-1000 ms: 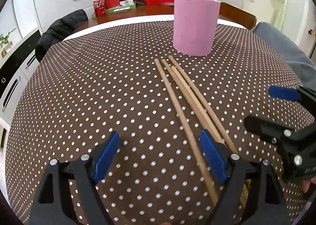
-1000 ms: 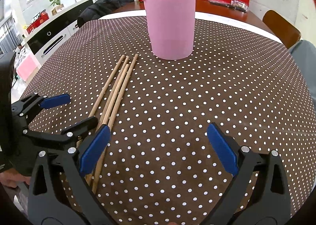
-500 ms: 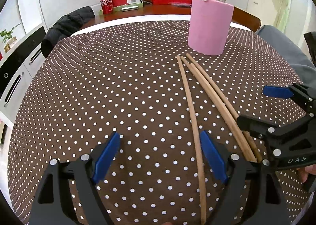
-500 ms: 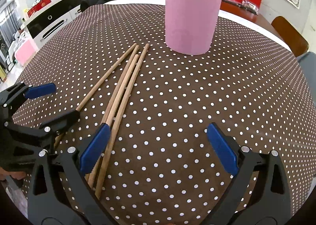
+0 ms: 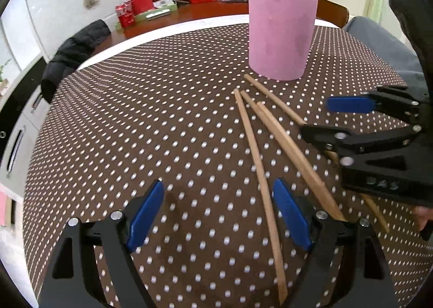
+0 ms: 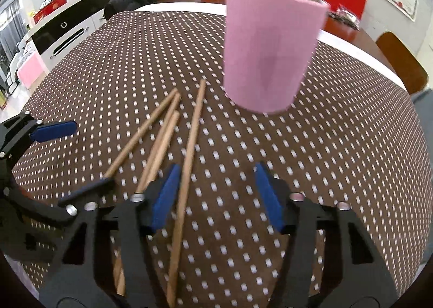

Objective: Organize utensils
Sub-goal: 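Close the right gripper on a chopstick while the left gripper grasps another, then lift both chopsticks upright into the pink cup and open both grippers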

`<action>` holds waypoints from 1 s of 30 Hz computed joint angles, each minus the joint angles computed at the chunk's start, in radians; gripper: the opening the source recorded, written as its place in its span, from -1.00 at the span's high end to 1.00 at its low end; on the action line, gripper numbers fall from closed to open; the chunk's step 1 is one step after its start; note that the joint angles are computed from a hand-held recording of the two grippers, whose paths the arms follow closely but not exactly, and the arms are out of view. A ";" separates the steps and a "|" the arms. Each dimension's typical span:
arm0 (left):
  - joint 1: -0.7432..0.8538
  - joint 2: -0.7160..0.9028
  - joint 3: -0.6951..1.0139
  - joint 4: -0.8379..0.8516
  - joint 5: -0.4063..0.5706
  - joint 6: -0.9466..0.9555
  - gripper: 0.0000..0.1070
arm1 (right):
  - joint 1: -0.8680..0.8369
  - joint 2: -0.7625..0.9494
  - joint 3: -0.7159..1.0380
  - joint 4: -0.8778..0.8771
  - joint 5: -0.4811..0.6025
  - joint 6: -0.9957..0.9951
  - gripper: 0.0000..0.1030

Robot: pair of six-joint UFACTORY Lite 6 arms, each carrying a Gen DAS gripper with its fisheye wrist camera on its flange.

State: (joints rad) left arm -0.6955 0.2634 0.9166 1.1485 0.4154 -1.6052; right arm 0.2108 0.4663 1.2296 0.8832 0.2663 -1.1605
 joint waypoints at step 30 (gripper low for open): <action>0.003 -0.333 -0.084 0.577 -0.004 -0.593 0.90 | -0.396 -0.302 -0.205 0.676 0.590 -0.574 0.89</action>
State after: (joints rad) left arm -0.6922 -0.0698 0.8322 1.7257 0.4116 -2.1986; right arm -0.1849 0.1640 1.0247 1.5591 0.8559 -1.7348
